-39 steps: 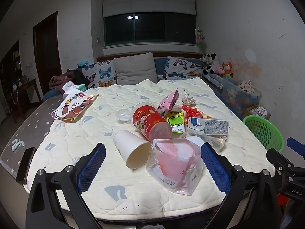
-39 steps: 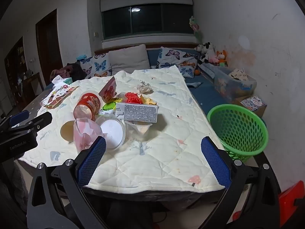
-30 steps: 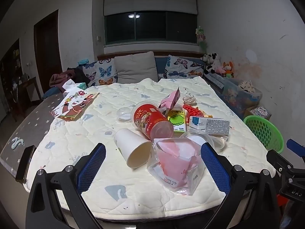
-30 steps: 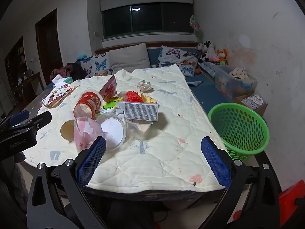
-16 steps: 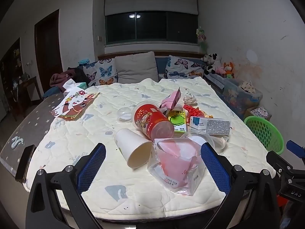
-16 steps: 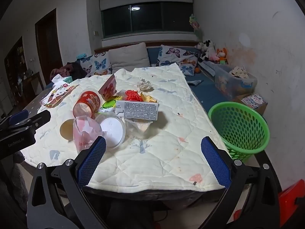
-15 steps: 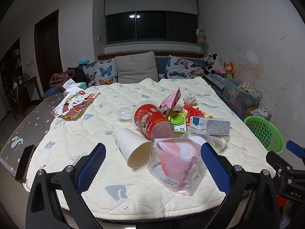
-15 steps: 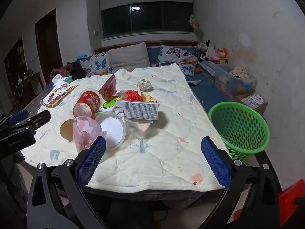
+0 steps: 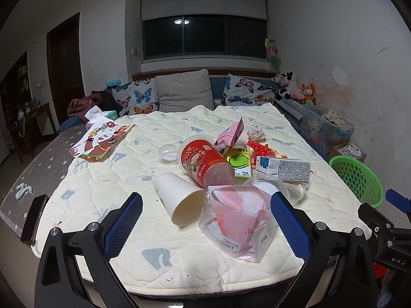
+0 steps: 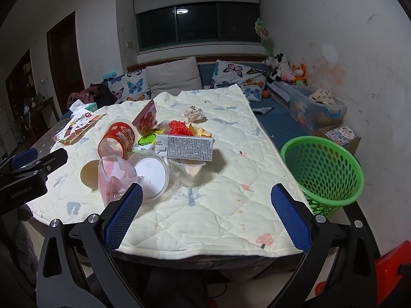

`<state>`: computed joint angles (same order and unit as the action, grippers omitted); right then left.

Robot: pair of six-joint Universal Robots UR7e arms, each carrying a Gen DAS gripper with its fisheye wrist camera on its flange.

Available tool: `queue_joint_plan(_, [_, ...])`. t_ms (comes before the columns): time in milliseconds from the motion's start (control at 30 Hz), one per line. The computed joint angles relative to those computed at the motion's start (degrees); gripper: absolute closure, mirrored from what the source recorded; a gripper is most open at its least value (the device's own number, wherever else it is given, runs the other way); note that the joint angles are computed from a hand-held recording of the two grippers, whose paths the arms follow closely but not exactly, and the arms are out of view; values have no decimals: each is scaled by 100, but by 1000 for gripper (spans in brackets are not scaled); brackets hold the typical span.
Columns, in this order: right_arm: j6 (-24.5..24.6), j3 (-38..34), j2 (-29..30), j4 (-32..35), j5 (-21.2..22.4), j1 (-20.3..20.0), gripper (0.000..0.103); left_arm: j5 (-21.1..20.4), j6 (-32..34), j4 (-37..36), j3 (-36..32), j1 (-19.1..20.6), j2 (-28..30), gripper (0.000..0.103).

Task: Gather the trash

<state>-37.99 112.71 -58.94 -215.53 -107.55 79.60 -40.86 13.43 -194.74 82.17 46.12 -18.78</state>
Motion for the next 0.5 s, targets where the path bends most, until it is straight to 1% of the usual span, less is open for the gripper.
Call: queue_joint_plan(500, [20,-28,-15,69,-22,-8,4,-7,-44,-21,44,12,-8,6])
